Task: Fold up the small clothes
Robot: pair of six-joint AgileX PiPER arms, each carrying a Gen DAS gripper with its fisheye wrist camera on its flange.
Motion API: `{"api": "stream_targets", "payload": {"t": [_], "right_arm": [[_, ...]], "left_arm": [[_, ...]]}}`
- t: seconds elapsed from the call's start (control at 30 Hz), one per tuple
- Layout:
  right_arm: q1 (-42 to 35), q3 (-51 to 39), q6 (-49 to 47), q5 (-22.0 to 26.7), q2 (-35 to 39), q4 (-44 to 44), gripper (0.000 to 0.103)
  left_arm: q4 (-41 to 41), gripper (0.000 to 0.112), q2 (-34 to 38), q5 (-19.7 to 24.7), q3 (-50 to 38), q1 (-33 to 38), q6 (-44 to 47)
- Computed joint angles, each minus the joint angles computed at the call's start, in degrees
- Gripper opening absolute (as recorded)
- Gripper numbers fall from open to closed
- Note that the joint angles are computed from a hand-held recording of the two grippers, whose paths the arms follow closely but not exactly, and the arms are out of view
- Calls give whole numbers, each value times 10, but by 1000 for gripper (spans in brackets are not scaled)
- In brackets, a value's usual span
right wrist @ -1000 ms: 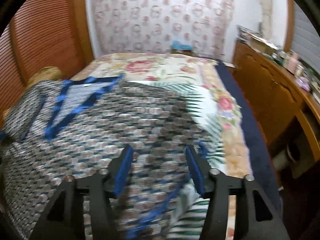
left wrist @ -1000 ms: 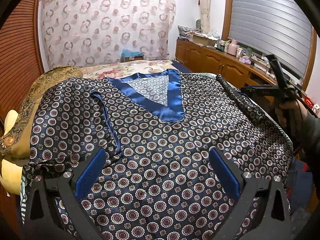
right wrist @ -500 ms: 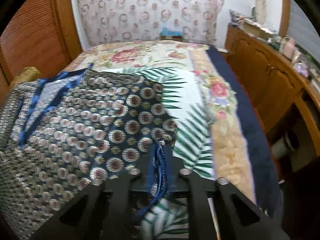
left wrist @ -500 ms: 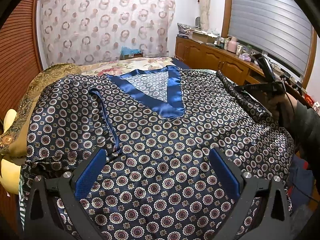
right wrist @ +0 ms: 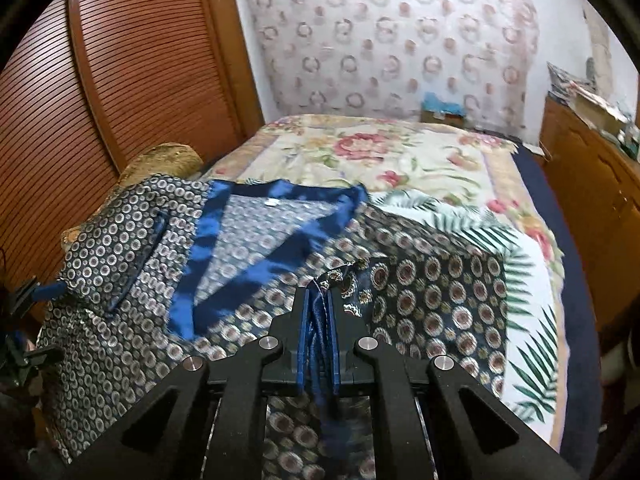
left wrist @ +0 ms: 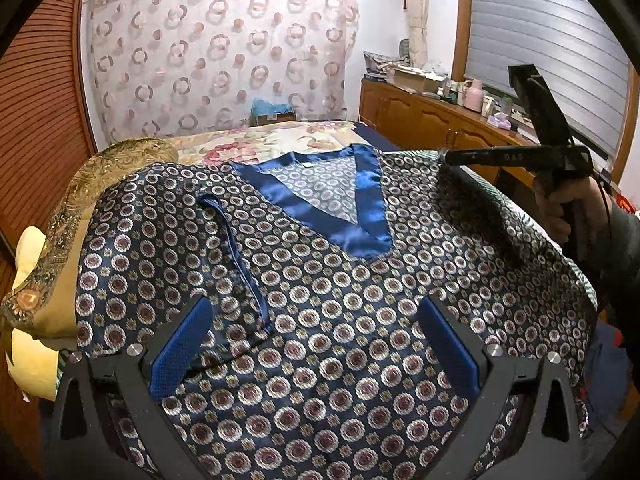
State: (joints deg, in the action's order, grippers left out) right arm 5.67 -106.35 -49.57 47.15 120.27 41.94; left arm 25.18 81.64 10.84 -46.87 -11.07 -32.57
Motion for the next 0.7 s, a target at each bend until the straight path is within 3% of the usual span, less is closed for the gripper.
{"api": "stream_targets", "payload": {"t": [0.03,0.1,0.17,0.2,0.33,0.47,0.6,0.7], "right_arm": [[4,-12,8,1,7,-9,22],[7,-30,21,5,16,-27,44],[4,-45,37,3,23,-50,59],[6,-53,46,-3,29,-66,62],[6,-90,90,-12,59,-137,63],[7,-122,126,6,96,-171,63],[14,-158,158,19,133,-208,63],[19,-147,158,-4,134,-217,65]], "left_arm": [[-41,103,3,-2,-5,9,42],[-66,103,7,-2,-12,19,69],[-85,103,14,1,-25,29,95],[-104,103,19,2,-33,35,117],[-173,103,39,13,-64,59,202],[-331,102,60,32,-98,102,368],[-410,96,84,56,-134,144,455],[-456,88,105,78,-162,178,503]]}}
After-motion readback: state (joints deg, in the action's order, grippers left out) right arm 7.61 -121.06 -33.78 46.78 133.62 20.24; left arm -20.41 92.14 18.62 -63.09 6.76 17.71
